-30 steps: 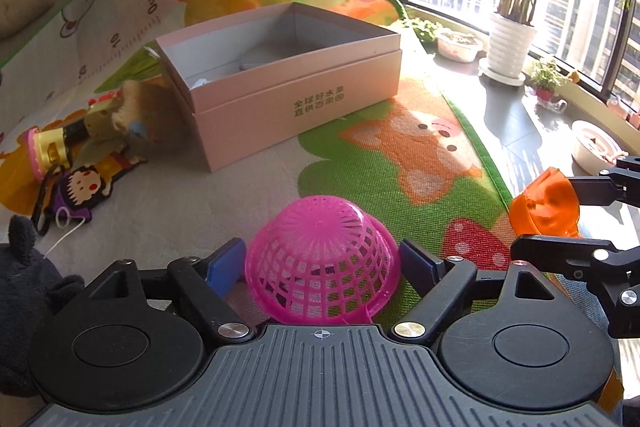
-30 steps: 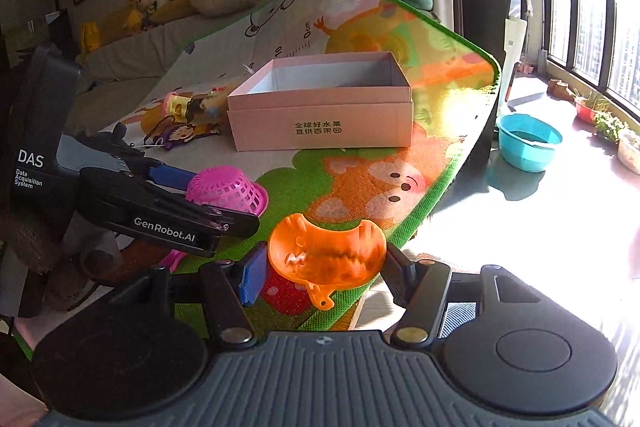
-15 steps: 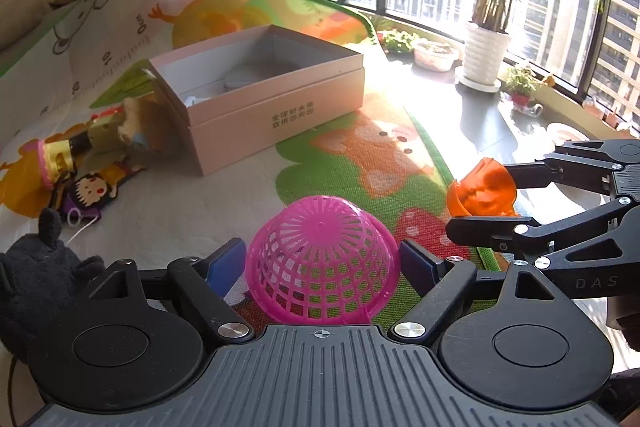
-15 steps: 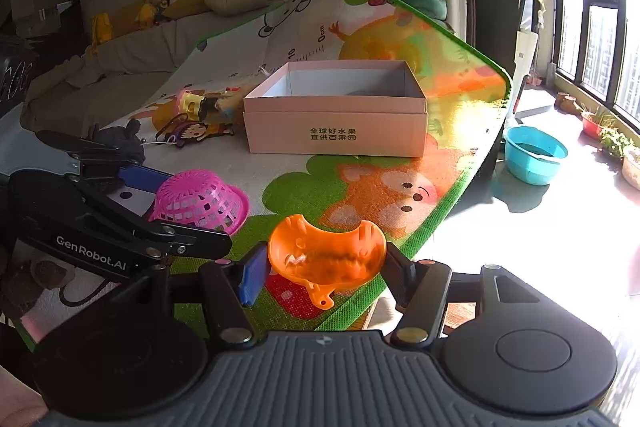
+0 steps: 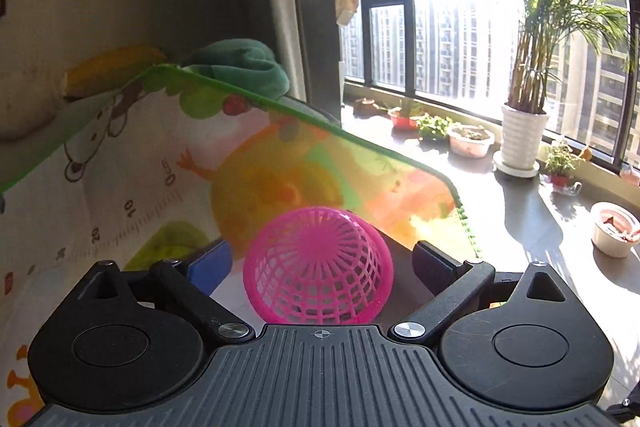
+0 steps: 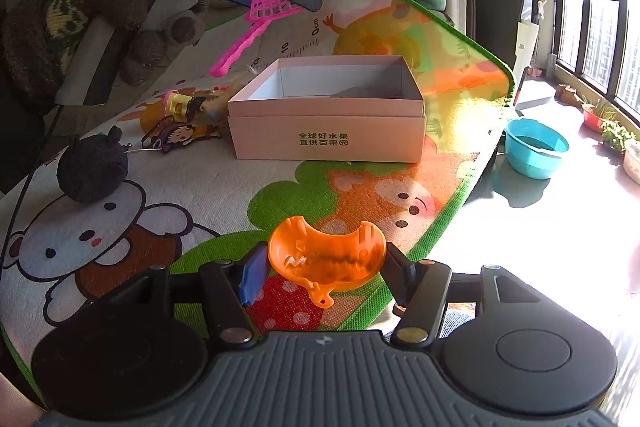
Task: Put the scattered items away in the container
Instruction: 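Lower the pink net into the pink box and open the left gripper, then lower the orange toy into the pink box and open the right gripper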
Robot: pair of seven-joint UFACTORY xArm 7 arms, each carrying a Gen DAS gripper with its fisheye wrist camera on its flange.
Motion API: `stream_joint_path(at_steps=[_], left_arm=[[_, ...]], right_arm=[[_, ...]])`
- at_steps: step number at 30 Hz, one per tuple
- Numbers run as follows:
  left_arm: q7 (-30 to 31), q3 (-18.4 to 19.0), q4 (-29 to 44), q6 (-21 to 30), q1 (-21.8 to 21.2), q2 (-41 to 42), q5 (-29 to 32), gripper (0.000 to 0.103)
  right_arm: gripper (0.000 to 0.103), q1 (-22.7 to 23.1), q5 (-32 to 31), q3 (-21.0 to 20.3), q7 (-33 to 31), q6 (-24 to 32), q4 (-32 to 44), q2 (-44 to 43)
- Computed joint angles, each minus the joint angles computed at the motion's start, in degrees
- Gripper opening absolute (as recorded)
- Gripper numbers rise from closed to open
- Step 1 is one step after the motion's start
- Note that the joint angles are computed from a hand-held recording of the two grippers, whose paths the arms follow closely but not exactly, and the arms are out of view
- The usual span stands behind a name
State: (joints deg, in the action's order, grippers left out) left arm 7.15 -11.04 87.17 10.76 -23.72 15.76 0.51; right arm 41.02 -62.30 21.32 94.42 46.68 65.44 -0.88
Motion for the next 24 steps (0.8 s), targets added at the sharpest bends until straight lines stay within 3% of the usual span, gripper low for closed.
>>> stream_joint_path(at_steps=[3,7,10,13,15,19,24], left_arm=[[0.0,-0.3,0.0,0.9,1.1,0.1,-1.4,0.100],[6.9,-3.6,-11.3,-2.4,5.5,-7.4,-8.4,0.102],[12.5,-3.6,-20.7,-3.6,6.2,-14.3,-15.5,0.102],[21.9,-0.6,-28.8,-2.6,3.2,-21.0,-27.8,0.103],[25.4,2.0,-33.4,-2.8,0.4,-24.8,-32.1,0.103],[25.0,4.9,-42.9,-5.4,-1.9,-32.0,-30.7,0.103],[18.8,2.9,-49.8,-10.6,2.4,-35.9,-23.7,0.103]], right_arm=[[0.060,-0.3,-0.4,-0.4,-2.7,0.4,1.6,0.4],[0.060,-1.0,-1.6,-1.4,-7.2,1.3,4.7,1.7],[0.060,-1.7,-4.6,-3.0,-10.1,0.7,8.5,4.0],[0.060,-2.1,-6.8,-5.3,-12.8,-0.5,14.3,8.0],[0.060,-1.5,-8.4,-7.2,-15.0,0.1,19.6,12.0],[0.077,0.2,-7.5,-10.6,-19.1,-0.1,27.6,18.1],[0.077,4.1,-5.2,-12.9,-22.6,0.4,30.8,21.0]])
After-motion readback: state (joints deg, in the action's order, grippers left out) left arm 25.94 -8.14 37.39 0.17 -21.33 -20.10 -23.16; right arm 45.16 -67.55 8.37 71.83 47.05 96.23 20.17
